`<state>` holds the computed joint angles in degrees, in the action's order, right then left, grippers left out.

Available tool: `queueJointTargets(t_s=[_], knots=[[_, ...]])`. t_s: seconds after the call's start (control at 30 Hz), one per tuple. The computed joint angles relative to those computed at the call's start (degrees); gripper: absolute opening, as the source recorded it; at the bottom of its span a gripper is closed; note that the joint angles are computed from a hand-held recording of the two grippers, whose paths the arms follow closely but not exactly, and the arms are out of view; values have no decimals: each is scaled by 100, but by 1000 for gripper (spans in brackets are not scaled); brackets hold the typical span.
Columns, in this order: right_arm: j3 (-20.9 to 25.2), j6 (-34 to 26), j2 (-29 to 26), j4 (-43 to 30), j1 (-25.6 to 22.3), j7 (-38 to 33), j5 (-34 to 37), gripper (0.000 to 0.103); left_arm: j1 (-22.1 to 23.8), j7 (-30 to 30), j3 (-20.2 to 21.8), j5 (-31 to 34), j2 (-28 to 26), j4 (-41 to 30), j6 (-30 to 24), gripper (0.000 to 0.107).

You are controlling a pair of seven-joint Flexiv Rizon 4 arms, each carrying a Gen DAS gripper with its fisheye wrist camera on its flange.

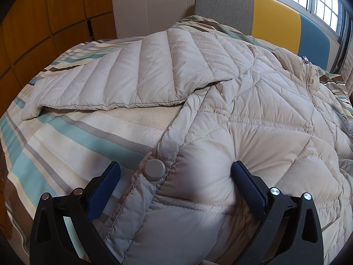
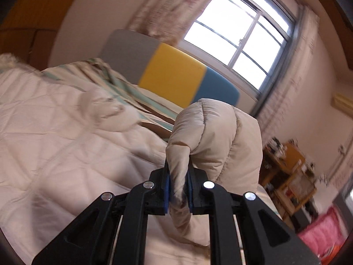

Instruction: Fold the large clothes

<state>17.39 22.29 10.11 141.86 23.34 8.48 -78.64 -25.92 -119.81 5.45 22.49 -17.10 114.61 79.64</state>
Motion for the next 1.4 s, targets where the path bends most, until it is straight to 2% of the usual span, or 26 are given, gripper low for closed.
queueJointTargets(t_s=[0.1,0.3,0.43,0.57,0.63,0.67,0.8,0.87,0.93,1.03,1.1,1.27,1.4], knots=[[-57,146,-670,-405,158,-400,-438,11,-12,-22,10,24,6,-1,-10,100],[-341,604,-1565,-1069,391,-872,-852,11,21,3,-12,9,0,0,5,100],[-521,828,-2067,-1393,494,-1087,-864,11,11,-12,-3,23,11,17,10,100],[-642,961,-2314,-1518,541,-1159,-717,13,-6,-40,14,50,5,3,10,100],[-737,1216,-2471,-1558,491,-1242,-778,20,-9,-52,16,57,-7,-14,9,100],[-763,1233,-2552,-1572,508,-1352,-792,20,-7,-51,15,58,-4,-8,12,100],[-829,629,-2756,-1603,770,-1683,-1018,20,-25,-87,30,88,-5,-9,17,100],[-841,663,-2743,-1583,742,-1644,-1045,24,-18,-82,18,77,-8,-15,14,100],[-839,729,-2669,-1539,685,-1576,-1014,37,-31,-101,36,103,-4,-12,15,100],[-829,922,-2421,-1371,550,-1359,-1311,51,-45,-130,44,126,-3,-13,14,100],[-770,1127,-2178,-1221,451,-1127,-1556,57,-39,-132,35,127,-6,-24,7,100],[-542,1455,-1598,-881,302,-426,-1784,59,-71,-137,67,150,14,-37,-45,100],[-455,1768,-1101,-535,117,-8,-1553,59,-376,-489,218,754,114,-380,-728,100]])
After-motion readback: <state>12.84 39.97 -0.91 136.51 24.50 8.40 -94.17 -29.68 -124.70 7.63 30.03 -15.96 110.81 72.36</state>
